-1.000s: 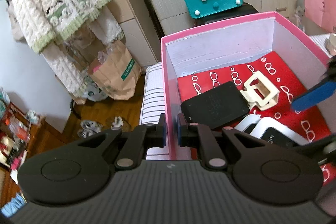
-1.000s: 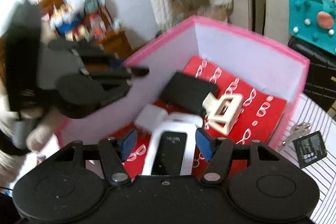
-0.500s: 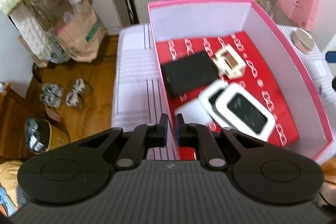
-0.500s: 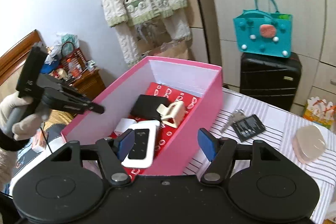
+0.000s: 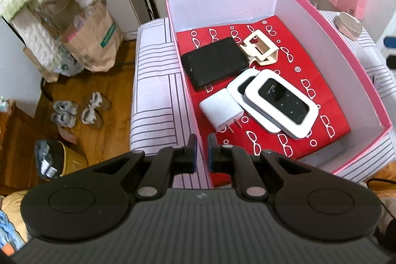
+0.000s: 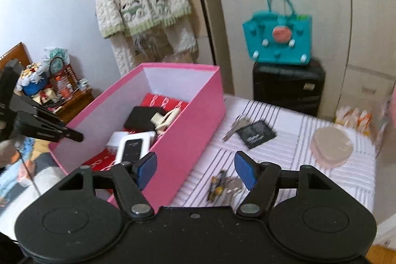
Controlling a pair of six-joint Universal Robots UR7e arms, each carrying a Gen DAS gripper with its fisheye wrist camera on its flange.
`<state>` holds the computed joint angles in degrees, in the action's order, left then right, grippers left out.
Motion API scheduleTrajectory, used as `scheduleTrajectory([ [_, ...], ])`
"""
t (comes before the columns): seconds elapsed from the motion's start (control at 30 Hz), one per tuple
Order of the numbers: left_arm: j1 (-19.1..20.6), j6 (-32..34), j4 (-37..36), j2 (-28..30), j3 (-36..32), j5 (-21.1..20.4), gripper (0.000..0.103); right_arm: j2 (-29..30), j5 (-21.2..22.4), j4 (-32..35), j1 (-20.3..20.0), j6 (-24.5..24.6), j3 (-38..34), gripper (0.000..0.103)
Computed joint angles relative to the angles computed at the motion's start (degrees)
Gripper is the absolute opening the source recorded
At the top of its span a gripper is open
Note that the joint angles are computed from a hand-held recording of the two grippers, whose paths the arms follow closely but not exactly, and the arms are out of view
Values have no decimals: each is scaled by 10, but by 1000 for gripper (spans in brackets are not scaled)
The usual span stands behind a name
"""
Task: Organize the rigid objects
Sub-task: 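Grasp the black phone battery on the bed with the right tool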
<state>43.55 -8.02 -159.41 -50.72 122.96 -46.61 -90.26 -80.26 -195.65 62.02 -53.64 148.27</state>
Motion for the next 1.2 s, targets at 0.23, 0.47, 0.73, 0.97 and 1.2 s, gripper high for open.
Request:
scheduleTrajectory([
  [0.23, -4, 2, -9, 5, 2, 9, 6, 84, -11, -158, -13, -50, -9, 76],
  [0.47, 9, 24, -7, -7, -1, -19, 9, 188, -151, -158, 45, -144, -103, 86],
  [0.73, 10, 43, -11, -7, 1, -21, 9, 268, -202, -50, 73, -167, -229, 83],
  [0.97, 16, 44, -20, -11, 2, -36, 10, 286, -205, 5, 73, -140, -278, 82],
  [1.2, 11, 46, -13, -5, 0, -22, 9, 265, -224, 29, 72, -41, -260, 70],
])
